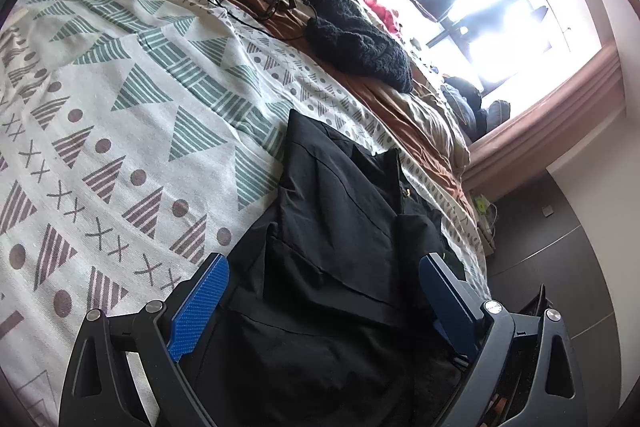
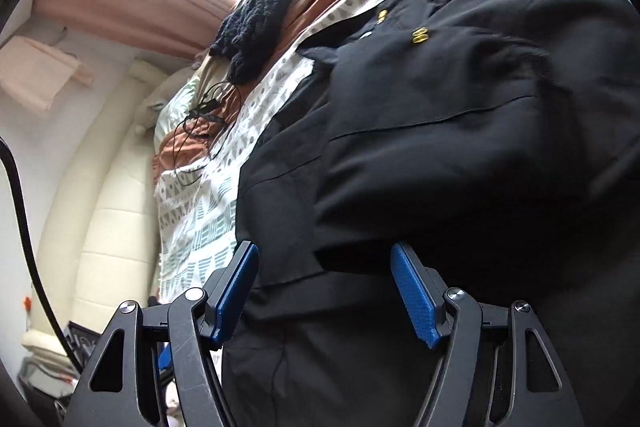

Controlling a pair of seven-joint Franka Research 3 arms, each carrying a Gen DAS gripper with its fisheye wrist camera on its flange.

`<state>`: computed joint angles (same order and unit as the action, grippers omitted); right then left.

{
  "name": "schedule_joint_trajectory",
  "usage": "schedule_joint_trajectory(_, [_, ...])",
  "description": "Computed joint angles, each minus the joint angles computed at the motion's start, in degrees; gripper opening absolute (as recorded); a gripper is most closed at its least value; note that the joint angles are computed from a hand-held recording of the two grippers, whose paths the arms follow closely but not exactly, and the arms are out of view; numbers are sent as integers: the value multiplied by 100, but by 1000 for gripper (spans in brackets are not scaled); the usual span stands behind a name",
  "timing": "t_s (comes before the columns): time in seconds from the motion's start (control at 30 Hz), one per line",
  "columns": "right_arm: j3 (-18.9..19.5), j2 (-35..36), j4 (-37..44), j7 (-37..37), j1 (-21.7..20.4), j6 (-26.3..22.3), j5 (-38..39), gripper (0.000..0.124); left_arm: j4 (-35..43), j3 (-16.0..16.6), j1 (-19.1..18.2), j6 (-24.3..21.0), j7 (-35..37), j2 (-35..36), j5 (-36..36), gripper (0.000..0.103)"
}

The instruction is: Fold large clothes

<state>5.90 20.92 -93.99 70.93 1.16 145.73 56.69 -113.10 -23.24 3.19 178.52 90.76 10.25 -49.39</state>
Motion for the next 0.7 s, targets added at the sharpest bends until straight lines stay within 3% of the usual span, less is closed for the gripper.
schedule_joint_trajectory(0.23, [-203, -200, -382, 235, -101, 862, 166, 69, -49, 79, -46, 15, -90, -45, 38, 96])
schedule_joint_trajectory(0.37, [-462, 188, -146, 1103, 66, 968, -856, 69, -30, 98, -53, -37, -196, -13, 158, 96])
schedule_joint_trajectory(0.5, [-265, 458, 92, 1118, -123, 911, -1082, 69, -25, 70, -18, -22, -217, -8, 156, 96])
schedule_joint_trajectory(0.53, [-266, 467, 90, 1148, -99, 971, -1196, 67, -26, 77, -17, -38, -237, -11, 185, 96])
schedule_joint_trajectory(0.57, [-236, 484, 109, 1127, -123, 966, -1248, 54, -22, 76, -13, -51, -241, -9, 198, 96])
schedule_joint_trajectory(0.6, [-190, 498, 143, 1099, -154, 903, -1272, 32, -19, 74, -15, -55, -248, -8, 209, 96])
schedule_joint_trajectory(0.7, [182, 353, 18, 258, -383, 1094, -743, 27, -29, 69, -21, -51, -249, -24, 223, 96])
